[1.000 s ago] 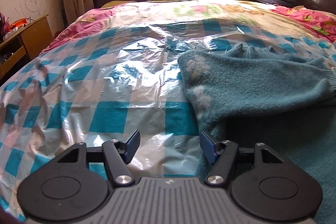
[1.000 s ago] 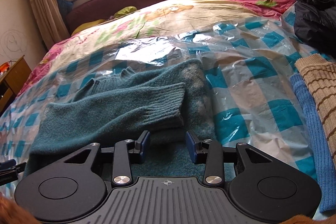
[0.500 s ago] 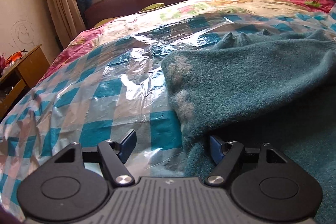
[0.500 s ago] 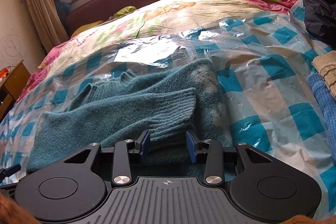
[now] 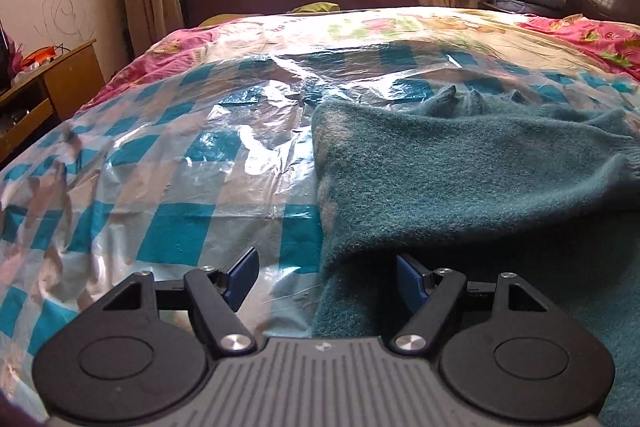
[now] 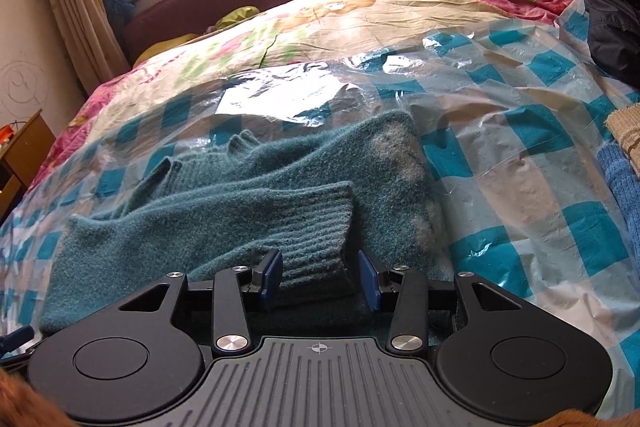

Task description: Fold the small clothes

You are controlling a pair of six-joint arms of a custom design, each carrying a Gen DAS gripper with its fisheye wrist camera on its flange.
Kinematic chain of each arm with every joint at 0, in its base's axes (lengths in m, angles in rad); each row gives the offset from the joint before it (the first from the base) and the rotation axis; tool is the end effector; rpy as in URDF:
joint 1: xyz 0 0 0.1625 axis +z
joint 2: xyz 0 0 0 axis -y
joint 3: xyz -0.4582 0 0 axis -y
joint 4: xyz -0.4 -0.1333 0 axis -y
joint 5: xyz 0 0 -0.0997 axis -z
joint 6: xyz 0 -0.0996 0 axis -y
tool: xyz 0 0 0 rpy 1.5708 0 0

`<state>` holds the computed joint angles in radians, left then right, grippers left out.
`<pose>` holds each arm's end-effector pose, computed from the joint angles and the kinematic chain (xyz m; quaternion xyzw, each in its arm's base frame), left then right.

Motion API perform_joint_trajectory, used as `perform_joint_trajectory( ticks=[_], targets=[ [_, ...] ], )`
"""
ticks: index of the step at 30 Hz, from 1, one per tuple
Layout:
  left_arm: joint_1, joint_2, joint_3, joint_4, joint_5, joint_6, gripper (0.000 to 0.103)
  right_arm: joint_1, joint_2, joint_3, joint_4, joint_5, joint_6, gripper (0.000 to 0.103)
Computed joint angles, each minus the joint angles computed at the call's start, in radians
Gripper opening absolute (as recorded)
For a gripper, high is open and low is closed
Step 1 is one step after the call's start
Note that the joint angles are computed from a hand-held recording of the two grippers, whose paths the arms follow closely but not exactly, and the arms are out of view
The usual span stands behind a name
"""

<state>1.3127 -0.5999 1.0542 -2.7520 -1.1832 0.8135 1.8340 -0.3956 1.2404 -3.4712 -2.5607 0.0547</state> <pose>-0.0576 -0.8881 0.2430 0.4094 0.8236 -0.2861 0.2687 0.2526 -0.7450 0.0998 -0.1588 -0.7810 0.5026 0.3350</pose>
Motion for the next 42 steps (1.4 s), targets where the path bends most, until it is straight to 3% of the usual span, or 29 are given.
perform_joint_trajectory(
  ticks=[2, 5, 10, 13, 15, 20, 24, 26, 29, 32, 34, 36, 38, 42],
  targets=[
    [-0.001, 0.006, -0.006, -0.007, 0.010, 0.016, 0.078, -0.001, 0.003, -0.011, 0.005, 0.014, -0.016, 0.043],
    [-0.002, 0.025, -0.047, 0.025, 0.022, 0.000, 0.078, -0.011, 0.005, -0.043, 0.091, 0.003, 0.045, 0.041],
    [0.001, 0.043, -0.073, 0.036, 0.014, 0.007, 0.078, -0.024, 0.000, -0.061, 0.120, 0.031, 0.048, 0.041],
    [0.003, 0.041, -0.066, 0.022, -0.004, 0.001, 0.078, -0.025, -0.001, -0.067, 0.137, 0.029, 0.049, 0.024],
    [0.004, 0.038, -0.061, 0.006, -0.021, -0.002, 0.078, -0.022, -0.015, -0.052, 0.080, 0.068, 0.032, 0.009],
    [0.005, 0.038, -0.053, 0.016, -0.015, 0.006, 0.078, -0.009, -0.015, -0.051, -0.112, 0.119, -0.066, 0.007],
    [0.008, 0.026, -0.029, 0.026, -0.008, 0.008, 0.078, -0.027, -0.036, -0.022, 0.022, 0.065, 0.036, 0.016],
    [0.009, 0.021, -0.023, 0.024, -0.013, 0.009, 0.078, -0.034, -0.043, 0.008, 0.015, 0.060, 0.056, 0.025],
    [0.008, 0.024, -0.026, 0.028, -0.011, 0.013, 0.078, -0.054, -0.073, 0.068, 0.013, 0.144, 0.124, 0.049],
    [0.006, 0.027, -0.030, 0.028, -0.008, 0.011, 0.078, -0.059, -0.055, 0.037, 0.068, 0.148, 0.122, 0.052],
    [0.006, 0.028, -0.032, 0.027, -0.009, 0.011, 0.078, -0.057, -0.036, 0.002, 0.100, 0.138, 0.101, 0.041],
    [0.007, 0.027, -0.029, 0.020, -0.015, 0.016, 0.078, -0.048, -0.020, -0.031, 0.114, 0.123, 0.063, 0.020],
    [0.009, 0.020, -0.016, -0.009, -0.041, 0.021, 0.078, -0.038, -0.019, -0.035, 0.069, 0.144, 0.027, 0.014],
    [0.009, 0.020, -0.001, -0.064, -0.073, 0.035, 0.078, -0.016, -0.003, -0.060, -0.125, 0.153, -0.099, 0.005]
  ],
)
